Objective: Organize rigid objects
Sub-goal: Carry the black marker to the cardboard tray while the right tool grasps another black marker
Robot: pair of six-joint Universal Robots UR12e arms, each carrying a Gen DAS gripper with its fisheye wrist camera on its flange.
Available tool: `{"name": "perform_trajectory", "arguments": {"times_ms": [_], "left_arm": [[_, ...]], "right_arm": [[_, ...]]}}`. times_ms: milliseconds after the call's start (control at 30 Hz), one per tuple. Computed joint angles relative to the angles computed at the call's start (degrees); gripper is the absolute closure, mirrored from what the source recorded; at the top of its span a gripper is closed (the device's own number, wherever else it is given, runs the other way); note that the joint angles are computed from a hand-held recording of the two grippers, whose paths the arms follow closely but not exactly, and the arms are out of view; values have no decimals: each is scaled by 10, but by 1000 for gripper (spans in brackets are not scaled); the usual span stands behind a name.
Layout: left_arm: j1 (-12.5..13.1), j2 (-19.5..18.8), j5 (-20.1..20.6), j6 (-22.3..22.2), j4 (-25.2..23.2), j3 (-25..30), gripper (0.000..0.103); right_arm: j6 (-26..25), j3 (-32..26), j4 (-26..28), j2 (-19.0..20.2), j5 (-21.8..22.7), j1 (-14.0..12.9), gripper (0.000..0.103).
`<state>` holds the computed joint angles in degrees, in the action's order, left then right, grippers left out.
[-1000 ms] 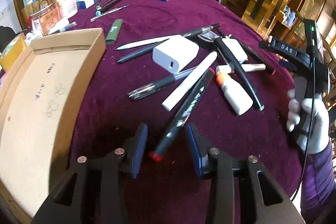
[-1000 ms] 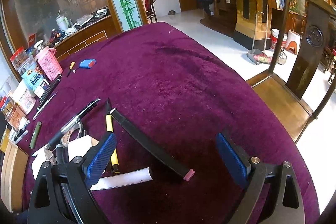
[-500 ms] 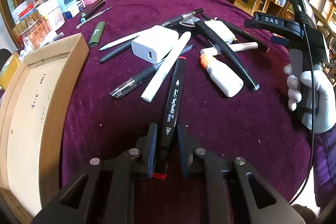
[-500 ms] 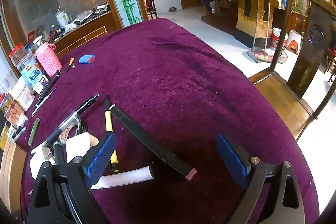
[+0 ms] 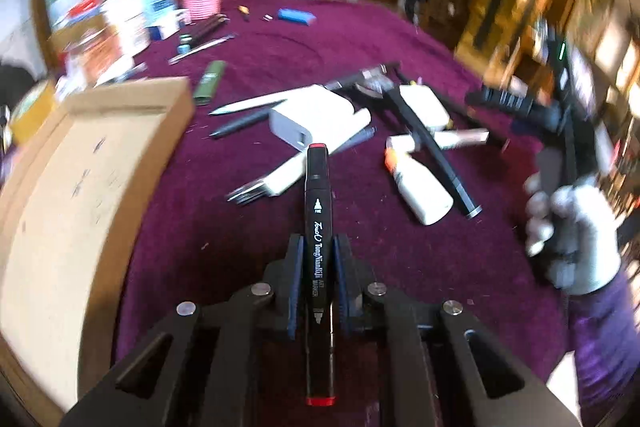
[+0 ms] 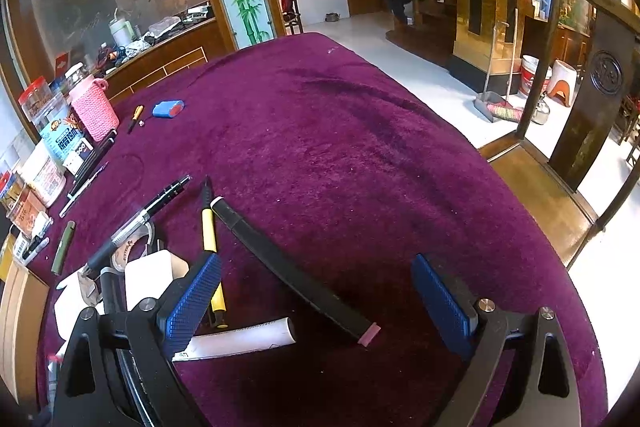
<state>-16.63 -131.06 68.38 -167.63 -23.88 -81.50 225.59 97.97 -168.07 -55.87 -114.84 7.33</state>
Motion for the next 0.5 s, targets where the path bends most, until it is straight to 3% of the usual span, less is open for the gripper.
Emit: {"name": "perform_trajectory", "arguments": {"times_ms": [67, 133, 167, 233, 300, 400, 500], "left_arm": [[15, 6, -41, -48, 10, -13, 89], [15, 8, -29, -63, 35, -21, 89], [12, 9, -5, -57, 68, -31, 89], [12, 13, 9, -52, 77, -39, 89], [21, 20, -27, -58, 80, -50, 89], [32, 34, -48, -56, 114, -74, 89], [39, 41, -68, -63, 126, -88, 89]], "right_arm": [[3, -1, 2, 0, 0, 0, 6], [7, 0, 6, 0, 1, -1, 6], [11, 0, 7, -1, 1, -1, 6], [14, 5, 2, -4, 8, -2, 7], [-5, 19, -27, -13, 64, -7, 12], [-40, 34, -67, -21, 128, -4, 16], [-83, 25, -64, -20, 160, 5, 29]]}}
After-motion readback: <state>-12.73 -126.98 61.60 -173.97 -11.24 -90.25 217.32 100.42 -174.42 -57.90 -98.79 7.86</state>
